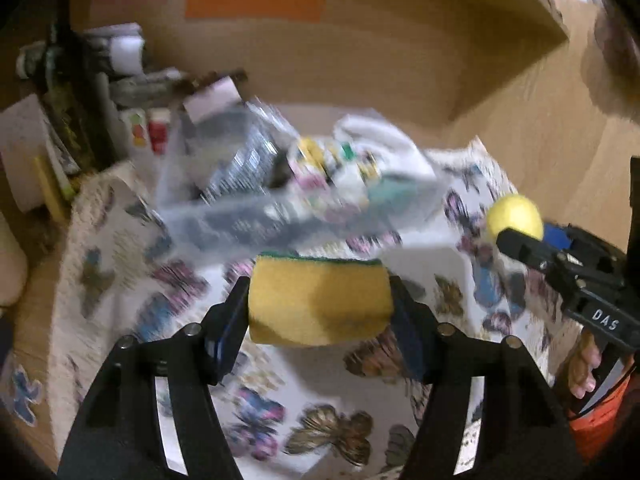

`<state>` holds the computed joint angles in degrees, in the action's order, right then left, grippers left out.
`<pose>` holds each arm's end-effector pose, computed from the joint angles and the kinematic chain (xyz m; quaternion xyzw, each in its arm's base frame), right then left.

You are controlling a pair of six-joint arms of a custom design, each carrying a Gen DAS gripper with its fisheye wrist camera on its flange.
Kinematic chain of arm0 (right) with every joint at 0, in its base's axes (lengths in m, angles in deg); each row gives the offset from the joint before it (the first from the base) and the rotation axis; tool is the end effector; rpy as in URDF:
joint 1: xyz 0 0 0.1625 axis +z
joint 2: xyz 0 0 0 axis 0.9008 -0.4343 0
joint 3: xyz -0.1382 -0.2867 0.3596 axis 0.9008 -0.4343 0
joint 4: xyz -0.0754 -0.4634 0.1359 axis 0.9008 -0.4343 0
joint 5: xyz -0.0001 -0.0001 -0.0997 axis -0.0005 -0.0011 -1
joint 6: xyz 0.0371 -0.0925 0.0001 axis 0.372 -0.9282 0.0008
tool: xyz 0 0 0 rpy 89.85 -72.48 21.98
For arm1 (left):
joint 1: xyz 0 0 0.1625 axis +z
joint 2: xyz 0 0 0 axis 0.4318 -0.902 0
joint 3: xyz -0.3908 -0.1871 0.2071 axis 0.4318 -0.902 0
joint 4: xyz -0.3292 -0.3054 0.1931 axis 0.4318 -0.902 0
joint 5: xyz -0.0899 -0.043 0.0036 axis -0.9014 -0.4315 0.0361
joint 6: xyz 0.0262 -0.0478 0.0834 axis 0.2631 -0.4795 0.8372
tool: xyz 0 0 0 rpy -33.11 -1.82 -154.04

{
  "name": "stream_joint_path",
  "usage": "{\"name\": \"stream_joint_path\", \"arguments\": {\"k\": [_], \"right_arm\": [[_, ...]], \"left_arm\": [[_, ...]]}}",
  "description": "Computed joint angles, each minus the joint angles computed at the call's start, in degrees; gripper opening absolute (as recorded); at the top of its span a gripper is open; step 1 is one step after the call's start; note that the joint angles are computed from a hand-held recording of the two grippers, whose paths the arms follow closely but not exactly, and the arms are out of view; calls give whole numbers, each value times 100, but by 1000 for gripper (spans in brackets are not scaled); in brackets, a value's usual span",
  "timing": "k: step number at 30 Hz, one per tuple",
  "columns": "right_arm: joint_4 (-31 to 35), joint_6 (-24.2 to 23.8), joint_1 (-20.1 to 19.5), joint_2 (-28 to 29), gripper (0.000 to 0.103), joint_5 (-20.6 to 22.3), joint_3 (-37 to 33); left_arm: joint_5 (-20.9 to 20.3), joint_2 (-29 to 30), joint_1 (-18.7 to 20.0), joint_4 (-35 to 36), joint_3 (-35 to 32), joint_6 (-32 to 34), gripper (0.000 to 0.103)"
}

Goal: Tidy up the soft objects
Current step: 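Drop the sponge into the box with left tool while right tool drops the felt ball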

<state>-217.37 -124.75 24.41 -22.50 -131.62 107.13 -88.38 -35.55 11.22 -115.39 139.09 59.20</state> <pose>0.1236 -0.4777 0.1757 0.4023 -0.8396 0.3287 0.1586 -0.2126 -0.4316 0.0943 0.1135 0.8606 -0.4021 0.2914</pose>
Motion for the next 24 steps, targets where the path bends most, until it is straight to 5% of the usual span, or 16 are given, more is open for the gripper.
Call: {"name": "stream_joint_path", "arguments": {"k": [12, 19, 24], "right_arm": [[-20, -293, 766, 568, 43, -184, -705], [162, -373, 898, 1313, 43, -718, -1297], [485, -272, 862, 1533, 48, -1070, -1519]], "left_arm": [[612, -105, 254, -897, -438, 1528, 66], [241, 83, 790, -734, -794, 1652, 66], [-138, 73, 1007, -230, -923, 1511, 75]]}}
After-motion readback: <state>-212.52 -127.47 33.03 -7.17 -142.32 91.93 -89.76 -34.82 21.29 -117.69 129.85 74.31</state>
